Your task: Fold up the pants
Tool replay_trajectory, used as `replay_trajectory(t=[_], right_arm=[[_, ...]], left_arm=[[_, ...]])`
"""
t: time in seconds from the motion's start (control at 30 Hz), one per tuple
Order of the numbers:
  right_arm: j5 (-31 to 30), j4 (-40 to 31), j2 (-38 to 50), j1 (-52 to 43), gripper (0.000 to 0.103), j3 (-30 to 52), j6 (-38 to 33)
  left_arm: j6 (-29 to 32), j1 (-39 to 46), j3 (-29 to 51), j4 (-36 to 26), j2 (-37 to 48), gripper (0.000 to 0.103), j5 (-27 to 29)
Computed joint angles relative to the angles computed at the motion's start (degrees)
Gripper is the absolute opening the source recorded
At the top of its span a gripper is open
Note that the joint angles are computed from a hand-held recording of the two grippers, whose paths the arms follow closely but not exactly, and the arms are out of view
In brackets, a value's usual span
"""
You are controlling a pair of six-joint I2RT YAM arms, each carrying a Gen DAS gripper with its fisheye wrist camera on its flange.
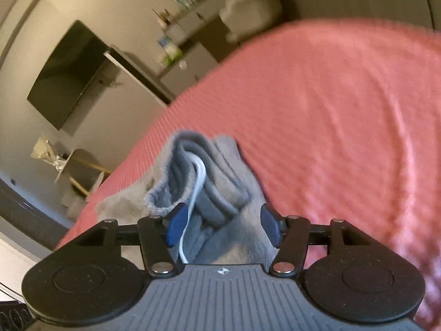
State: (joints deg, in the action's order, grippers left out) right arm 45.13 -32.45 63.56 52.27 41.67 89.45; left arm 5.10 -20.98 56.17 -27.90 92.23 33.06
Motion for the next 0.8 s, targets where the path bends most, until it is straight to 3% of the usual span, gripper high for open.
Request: replay_trajectory(t=[0.07,0.17,0.33,0.4,0.47,0.5,0.57,0.63,0.7,0.8], right_arm=[[6.1,-4.5,1.4,3.8,0.065,3.0,1.5],[8.3,0.3,-0.3,6.3,0.066,2.8,-4.1],[-0.5,15.4,-3.3,2.4,0.066,-2.9,-17.0],[-4.2,12.7,0.3,0.6,0.066,-1.9,-17.2],[-10.6,1.9,7.2,-2.6,0.060,3.3,-13.7],[-13.4,1.3,7.8,-3.8,0.060,3.0,-13.3],[-12.4,0.0,6.2,-3.0,0.063,3.2,-13.1],[-11.5,-7.2,5.7,-1.6,0.073,6.5,-12.3],[-11.1,-7.1,3.6,-3.3,0.087,7.2,-14.9],[-13.3,-0.4,-5.8,-7.6,0.086,0.5,-20.7]], left_arm=[[-0.1,-1.4,-0.4,-0.4,0.3,0.081,-4.5],[-0.3,-0.3,-1.1,0.7,-1.7,0.082,-2.9],[0.5,6.7,-1.3,0.3,-7.5,0.086,-0.7],[1.1,9.9,-1.1,0.8,-9.1,0.087,-2.2],[1.6,13.5,-0.8,2.6,-9.5,0.089,-3.8],[1.6,15.1,0.5,2.8,-8.6,0.091,-5.3],[0.5,17.9,2.3,4.3,-6.8,0.092,-8.7],[0.1,20.5,5.0,5.3,-3.5,0.092,-8.7],[-0.1,22.5,8.3,5.3,0.6,0.092,-6.8],[0.4,23.0,13.0,4.6,5.8,0.093,-4.9]])
